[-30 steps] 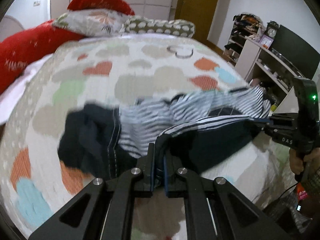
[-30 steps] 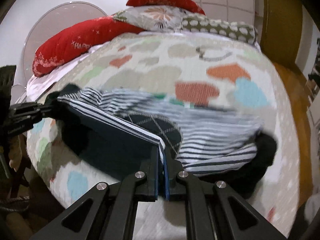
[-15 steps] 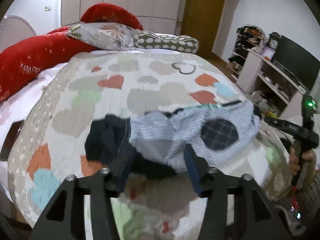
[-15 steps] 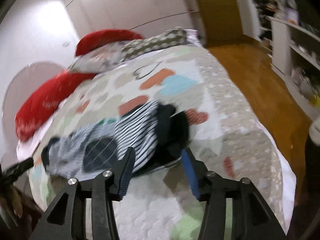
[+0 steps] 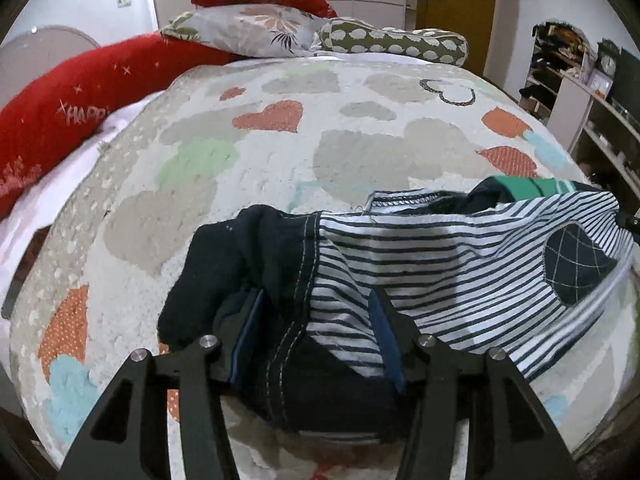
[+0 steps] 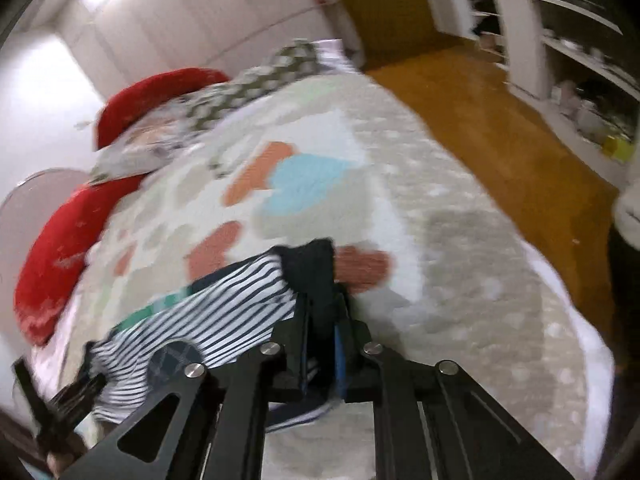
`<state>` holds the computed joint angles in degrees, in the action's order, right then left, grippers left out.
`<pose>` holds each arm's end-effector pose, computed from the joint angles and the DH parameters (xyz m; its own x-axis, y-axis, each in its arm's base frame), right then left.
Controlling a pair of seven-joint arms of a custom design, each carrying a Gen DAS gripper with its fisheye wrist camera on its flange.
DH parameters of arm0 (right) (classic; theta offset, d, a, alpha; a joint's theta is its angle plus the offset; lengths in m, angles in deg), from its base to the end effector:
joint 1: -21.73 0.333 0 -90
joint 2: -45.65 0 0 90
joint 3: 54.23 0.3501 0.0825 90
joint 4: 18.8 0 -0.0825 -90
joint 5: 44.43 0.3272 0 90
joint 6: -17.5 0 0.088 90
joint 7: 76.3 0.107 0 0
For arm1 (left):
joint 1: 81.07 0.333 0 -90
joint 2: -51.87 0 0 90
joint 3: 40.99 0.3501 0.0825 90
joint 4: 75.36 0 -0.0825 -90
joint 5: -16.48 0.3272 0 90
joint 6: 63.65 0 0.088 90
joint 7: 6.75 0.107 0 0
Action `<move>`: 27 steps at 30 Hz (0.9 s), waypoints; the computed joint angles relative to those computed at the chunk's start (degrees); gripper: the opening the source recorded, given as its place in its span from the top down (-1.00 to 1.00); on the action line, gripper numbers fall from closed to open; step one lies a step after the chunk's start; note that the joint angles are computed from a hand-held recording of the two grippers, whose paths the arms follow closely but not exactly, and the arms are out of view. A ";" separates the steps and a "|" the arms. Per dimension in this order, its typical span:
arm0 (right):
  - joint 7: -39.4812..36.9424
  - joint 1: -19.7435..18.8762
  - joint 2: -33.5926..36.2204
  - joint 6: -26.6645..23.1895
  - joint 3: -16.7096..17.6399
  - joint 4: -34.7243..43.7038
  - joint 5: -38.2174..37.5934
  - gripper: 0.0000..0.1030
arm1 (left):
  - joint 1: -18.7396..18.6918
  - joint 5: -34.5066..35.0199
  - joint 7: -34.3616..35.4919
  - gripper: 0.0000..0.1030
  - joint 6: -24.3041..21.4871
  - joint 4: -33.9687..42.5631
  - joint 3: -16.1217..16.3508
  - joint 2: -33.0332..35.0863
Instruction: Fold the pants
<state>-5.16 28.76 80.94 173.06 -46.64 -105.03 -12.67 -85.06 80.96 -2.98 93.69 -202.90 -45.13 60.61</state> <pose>0.7081 0.1397 0.4277 0.2001 -0.9137 -0.3537 -0.8327 0.0316 -0.5528 0.5144 -0.1087 0.4037 0.3836 -0.9228 -0.0350 -0.7338 -0.2816 -0.6182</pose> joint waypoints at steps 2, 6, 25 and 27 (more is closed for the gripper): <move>4.53 2.12 0.37 -1.13 -3.52 0.37 -3.13 0.02 | 0.01 -2.56 1.74 -0.01 -0.86 -0.17 -0.46 -0.54; 0.20 -0.41 -6.16 9.55 1.23 -8.79 2.15 -0.01 | -0.98 -0.39 -2.97 -0.01 -2.32 -1.61 -1.12 -5.45; -26.49 -6.36 -6.27 0.28 9.60 -10.91 25.89 -0.01 | -8.42 -9.56 4.61 -0.22 -1.67 7.12 -1.47 2.99; -31.46 -6.51 -7.62 2.61 10.38 -11.75 31.08 -0.02 | -9.33 -4.83 1.23 -0.22 -1.39 7.23 -1.24 2.08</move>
<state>-36.62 22.24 73.32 175.66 -36.26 -116.78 18.41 -94.39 76.13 -1.75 92.30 -195.66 -46.37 62.69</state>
